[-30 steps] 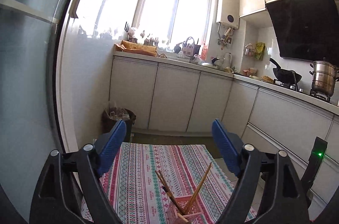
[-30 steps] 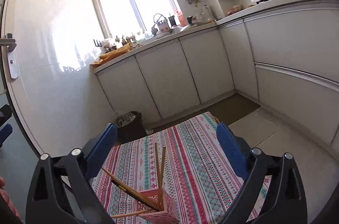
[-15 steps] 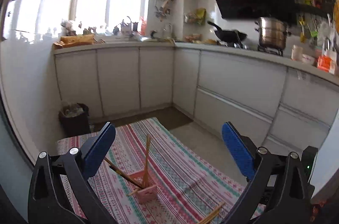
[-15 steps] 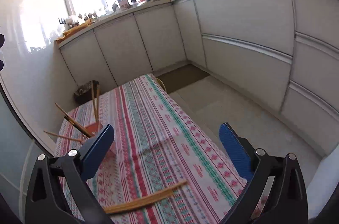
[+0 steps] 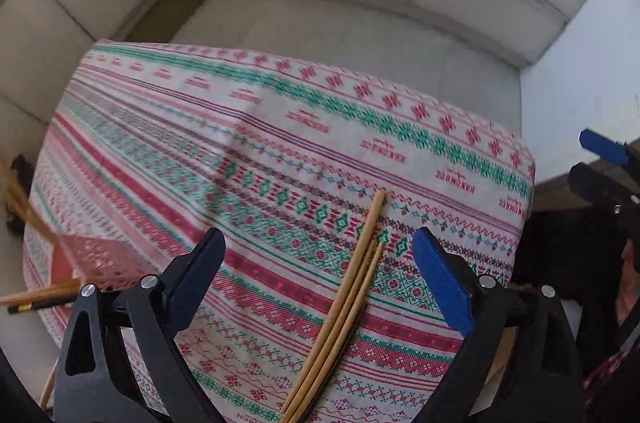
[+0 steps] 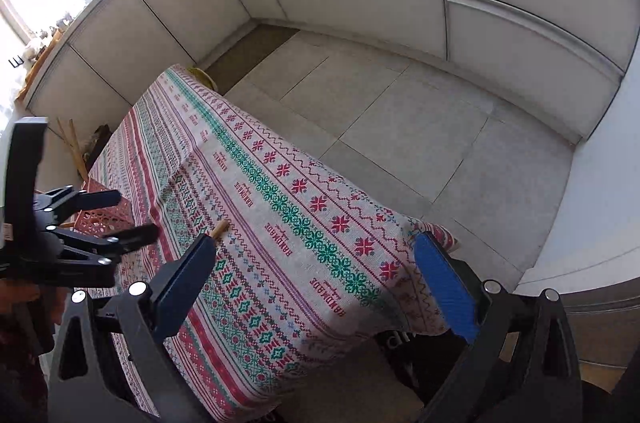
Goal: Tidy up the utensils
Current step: 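Grasp a chopstick from the pile with the left tool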
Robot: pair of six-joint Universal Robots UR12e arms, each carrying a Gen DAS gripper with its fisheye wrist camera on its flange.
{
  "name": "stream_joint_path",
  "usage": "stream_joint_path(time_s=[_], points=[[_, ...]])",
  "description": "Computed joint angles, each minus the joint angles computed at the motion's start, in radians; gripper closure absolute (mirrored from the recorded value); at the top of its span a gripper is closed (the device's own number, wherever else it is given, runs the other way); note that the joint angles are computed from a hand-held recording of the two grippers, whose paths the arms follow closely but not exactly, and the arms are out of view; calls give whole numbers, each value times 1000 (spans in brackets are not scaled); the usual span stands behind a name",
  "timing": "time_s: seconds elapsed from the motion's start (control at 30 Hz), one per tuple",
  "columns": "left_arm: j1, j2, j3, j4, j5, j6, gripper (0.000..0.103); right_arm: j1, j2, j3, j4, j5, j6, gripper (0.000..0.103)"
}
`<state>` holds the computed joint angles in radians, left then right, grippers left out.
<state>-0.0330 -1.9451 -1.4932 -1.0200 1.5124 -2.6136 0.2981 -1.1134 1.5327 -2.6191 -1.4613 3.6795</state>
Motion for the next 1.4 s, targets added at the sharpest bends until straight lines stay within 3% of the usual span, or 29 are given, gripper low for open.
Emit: stream_joint_path(time_s=[0.07,0.17,0.23,0.3,0.43,0.73,0.87,1.03,1.2,1.3,1.4], points=[[-13,-31,26,-54,22,42,22,-3,4,-3,12,25,-3,6],[-21,-68,59,-122,24,65,42,-11,11,-14,33,72,12,6],[-24,-85,70,-140,34,69,43,-17,12,-13,36,98,30,6],[-22,-100,83,-171,18,75,53,-21,13,-14,36,110,48,6],[-22,-115,100,-189,2,88,54,-26,15,-15,41,125,59,6],[-39,-149,159,-274,39,139,60,-30,19,-22,62,138,72,6],[-28,-141,156,-269,44,136,86,-30,24,-26,70,142,74,6],[-28,-111,106,-204,47,126,94,-22,29,-35,75,125,75,6],[9,-78,59,-150,-61,40,94,-10,41,-54,90,117,48,6],[34,-31,2,-41,-86,-20,94,3,65,-95,141,139,1,6],[77,26,-61,60,-162,-83,94,20,97,-153,205,164,-50,6]])
